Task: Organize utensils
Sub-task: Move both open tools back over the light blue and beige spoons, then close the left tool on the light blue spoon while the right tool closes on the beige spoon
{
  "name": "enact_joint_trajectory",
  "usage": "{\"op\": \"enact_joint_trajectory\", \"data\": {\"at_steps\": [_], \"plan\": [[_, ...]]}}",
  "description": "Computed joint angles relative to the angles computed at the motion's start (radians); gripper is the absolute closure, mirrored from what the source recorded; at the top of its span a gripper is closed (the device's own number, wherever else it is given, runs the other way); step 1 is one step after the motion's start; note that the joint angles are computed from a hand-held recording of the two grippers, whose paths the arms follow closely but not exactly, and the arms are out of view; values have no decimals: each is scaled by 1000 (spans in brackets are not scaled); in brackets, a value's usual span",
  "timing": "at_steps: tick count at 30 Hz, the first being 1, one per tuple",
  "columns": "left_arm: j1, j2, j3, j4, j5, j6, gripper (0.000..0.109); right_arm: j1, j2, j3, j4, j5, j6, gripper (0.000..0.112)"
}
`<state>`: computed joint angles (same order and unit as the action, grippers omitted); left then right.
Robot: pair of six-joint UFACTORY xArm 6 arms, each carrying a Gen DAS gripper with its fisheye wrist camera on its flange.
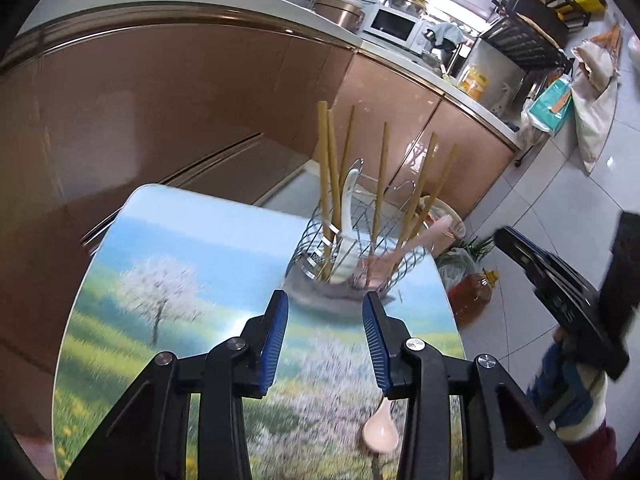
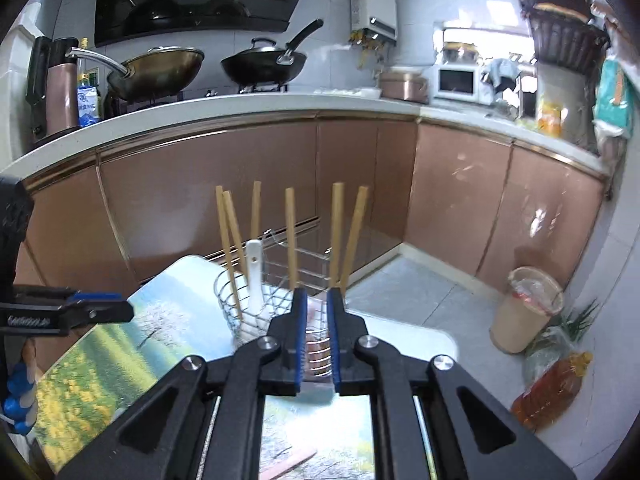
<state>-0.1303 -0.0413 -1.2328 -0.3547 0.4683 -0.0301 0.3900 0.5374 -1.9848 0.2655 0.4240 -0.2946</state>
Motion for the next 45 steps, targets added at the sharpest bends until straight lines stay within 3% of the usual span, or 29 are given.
{"op": "enact_joint_trajectory", "data": {"at_steps": [2, 8, 10, 14, 22, 26, 36, 45], "plan": [[7, -36, 34, -7, 0, 0, 71, 1, 5, -9, 39, 7, 3, 102], [25, -87, 82, 23, 12, -35, 69, 11, -106, 162, 164, -49, -45, 102], [28, -94, 94, 42, 18, -52, 65, 8, -145, 219, 154, -57, -34, 101], [38, -149, 168, 64, 36, -89, 59, -1, -234, 345, 145, -79, -20, 85], [64, -274, 324, 67, 72, -125, 59, -9, -381, 542, 117, -79, 26, 84], [65, -331, 386, 94, 68, -165, 58, -4, -435, 613, 117, -66, 43, 77], [21, -407, 508, 365, 25, -433, 52, 14, -473, 708, 76, -32, 122, 72], [6, -343, 520, 344, 26, -436, 47, 19, -386, 633, 44, 94, 187, 67]]}}
